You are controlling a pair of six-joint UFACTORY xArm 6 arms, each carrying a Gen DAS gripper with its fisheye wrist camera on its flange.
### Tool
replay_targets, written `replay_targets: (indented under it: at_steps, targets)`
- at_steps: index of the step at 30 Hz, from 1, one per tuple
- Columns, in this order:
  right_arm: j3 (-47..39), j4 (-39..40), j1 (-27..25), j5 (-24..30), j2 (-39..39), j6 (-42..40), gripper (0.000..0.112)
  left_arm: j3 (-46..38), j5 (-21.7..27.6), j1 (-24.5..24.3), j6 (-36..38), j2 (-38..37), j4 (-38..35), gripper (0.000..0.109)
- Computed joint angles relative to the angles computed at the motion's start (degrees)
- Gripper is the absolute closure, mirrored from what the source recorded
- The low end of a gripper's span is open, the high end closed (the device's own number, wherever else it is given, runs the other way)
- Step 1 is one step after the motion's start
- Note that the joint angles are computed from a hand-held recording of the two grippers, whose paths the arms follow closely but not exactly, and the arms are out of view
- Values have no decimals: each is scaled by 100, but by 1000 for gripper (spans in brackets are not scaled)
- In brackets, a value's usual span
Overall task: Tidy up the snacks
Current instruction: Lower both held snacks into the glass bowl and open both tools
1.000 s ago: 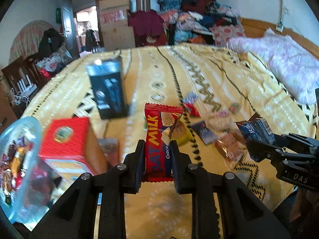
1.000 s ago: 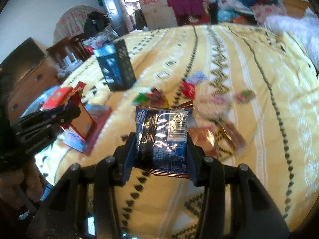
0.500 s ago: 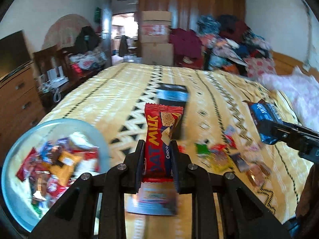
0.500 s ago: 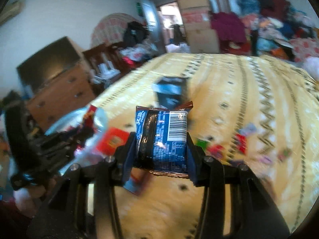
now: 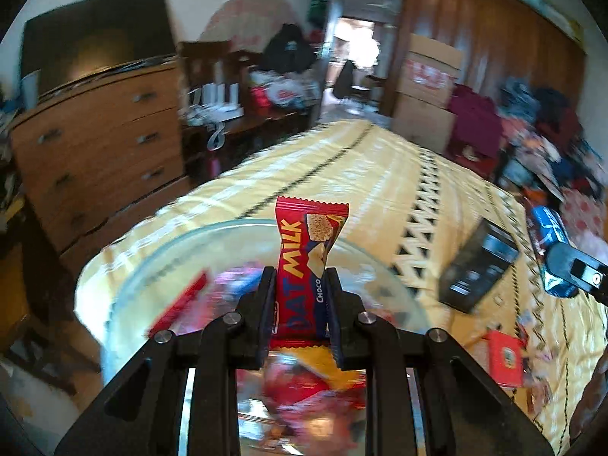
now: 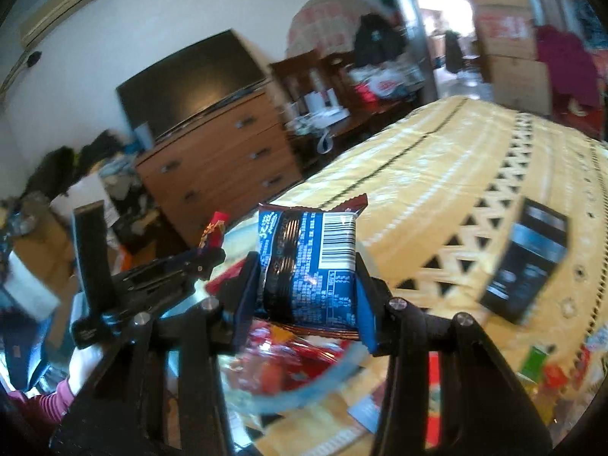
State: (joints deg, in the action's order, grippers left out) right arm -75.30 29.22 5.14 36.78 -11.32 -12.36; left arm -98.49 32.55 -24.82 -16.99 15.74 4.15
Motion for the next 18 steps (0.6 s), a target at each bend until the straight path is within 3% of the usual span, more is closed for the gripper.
replay_targets:
  at_steps: [8,18]
  targets:
    - [-1213,94,329,765,1055,54,66,349,47,334,-6,-110,-92,85]
    - [-1526,-201,602,934,1398,285,66,548,71,293,260,-155,-385,85]
